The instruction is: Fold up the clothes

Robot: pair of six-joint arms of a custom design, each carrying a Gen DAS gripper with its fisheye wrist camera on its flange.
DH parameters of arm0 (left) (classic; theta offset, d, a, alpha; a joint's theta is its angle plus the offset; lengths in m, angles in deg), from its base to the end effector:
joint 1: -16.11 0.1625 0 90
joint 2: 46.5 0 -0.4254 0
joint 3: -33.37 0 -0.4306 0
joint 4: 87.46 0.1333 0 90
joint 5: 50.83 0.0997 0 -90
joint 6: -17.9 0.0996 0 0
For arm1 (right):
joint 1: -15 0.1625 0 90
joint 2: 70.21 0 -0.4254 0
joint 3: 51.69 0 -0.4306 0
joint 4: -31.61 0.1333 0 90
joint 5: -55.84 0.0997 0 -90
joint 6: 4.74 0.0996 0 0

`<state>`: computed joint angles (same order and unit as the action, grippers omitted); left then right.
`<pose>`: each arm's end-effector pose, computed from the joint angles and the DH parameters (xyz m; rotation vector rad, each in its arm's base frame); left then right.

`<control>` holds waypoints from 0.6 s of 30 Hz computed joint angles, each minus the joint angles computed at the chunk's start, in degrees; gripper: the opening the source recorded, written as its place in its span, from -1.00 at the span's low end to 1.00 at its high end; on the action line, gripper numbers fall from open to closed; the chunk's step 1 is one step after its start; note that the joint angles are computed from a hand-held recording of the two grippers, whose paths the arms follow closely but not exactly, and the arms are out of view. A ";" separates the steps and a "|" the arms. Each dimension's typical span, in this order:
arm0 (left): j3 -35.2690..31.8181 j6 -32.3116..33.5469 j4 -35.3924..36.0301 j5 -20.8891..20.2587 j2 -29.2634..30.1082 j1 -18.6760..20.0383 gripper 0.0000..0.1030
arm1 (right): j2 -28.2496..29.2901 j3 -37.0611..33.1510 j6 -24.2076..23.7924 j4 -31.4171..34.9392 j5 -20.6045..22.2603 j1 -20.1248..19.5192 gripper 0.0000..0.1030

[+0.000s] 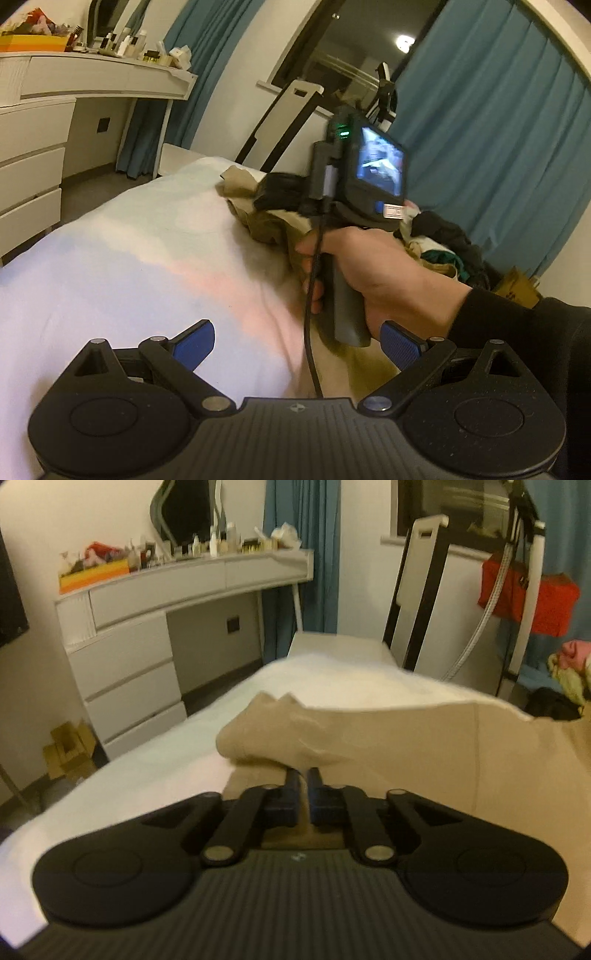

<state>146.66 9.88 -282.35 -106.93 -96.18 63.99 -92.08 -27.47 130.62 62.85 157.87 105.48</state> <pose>-0.2597 -0.5688 0.1048 0.4842 2.6125 -1.2415 0.1197 -0.8500 0.1664 0.7860 -2.2412 1.0845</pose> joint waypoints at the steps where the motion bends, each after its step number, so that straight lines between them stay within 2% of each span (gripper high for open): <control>1: 0.25 0.01 -0.44 0.27 -0.04 -0.28 0.89 | -2.26 3.57 0.35 -2.68 -0.81 -0.01 -0.91; 4: 1.03 0.75 -2.09 1.18 -0.07 -1.36 0.89 | -9.80 13.74 2.87 -9.84 -3.60 -0.35 -0.92; 7: 1.77 1.47 -3.85 1.73 0.00 -2.46 0.89 | -15.98 20.61 5.19 -15.82 -5.29 -1.08 -0.92; 12: 2.36 2.49 -4.54 1.10 0.37 -3.51 0.89 | -27.24 32.60 13.80 -26.87 -6.79 -5.17 -0.92; 16: 2.09 4.01 -4.36 0.28 1.50 -3.89 0.89 | -32.13 37.10 20.79 -31.42 -2.94 -10.09 -0.92; 18: 1.65 4.53 -3.88 -0.04 2.45 -3.88 0.89 | -33.20 37.62 23.88 -31.10 -0.85 -12.52 -0.92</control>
